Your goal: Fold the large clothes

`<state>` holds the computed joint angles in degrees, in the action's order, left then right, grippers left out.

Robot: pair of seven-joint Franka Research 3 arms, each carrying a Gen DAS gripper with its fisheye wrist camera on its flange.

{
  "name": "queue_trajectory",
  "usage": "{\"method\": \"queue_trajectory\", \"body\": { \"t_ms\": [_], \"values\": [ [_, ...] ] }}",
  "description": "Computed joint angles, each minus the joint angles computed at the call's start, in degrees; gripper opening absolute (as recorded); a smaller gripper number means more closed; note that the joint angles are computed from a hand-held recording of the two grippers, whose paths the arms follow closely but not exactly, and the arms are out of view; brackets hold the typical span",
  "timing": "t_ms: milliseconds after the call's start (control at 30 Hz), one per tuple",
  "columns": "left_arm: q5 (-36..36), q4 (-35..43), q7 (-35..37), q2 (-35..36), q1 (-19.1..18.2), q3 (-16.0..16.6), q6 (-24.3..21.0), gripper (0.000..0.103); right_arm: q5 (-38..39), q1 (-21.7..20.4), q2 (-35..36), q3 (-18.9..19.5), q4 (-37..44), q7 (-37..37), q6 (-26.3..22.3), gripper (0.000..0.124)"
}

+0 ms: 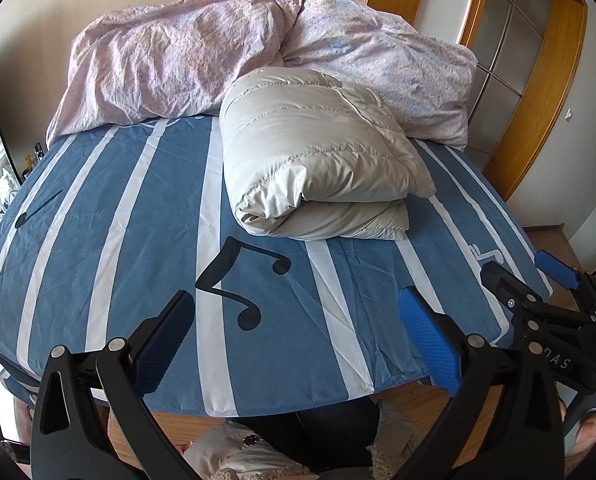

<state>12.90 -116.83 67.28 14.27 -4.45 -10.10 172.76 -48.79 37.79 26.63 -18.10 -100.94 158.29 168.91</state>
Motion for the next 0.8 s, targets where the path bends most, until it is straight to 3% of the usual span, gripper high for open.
{"method": "queue_trajectory", "body": {
  "t_ms": [800],
  "values": [
    [-0.1, 0.3, 0.2, 0.3, 0.1, -0.1, -0.3, 0.102, 0.8, 0.5, 0.4, -0.5, 0.3, -0.5, 0.1, 0.101]
  ]
}}
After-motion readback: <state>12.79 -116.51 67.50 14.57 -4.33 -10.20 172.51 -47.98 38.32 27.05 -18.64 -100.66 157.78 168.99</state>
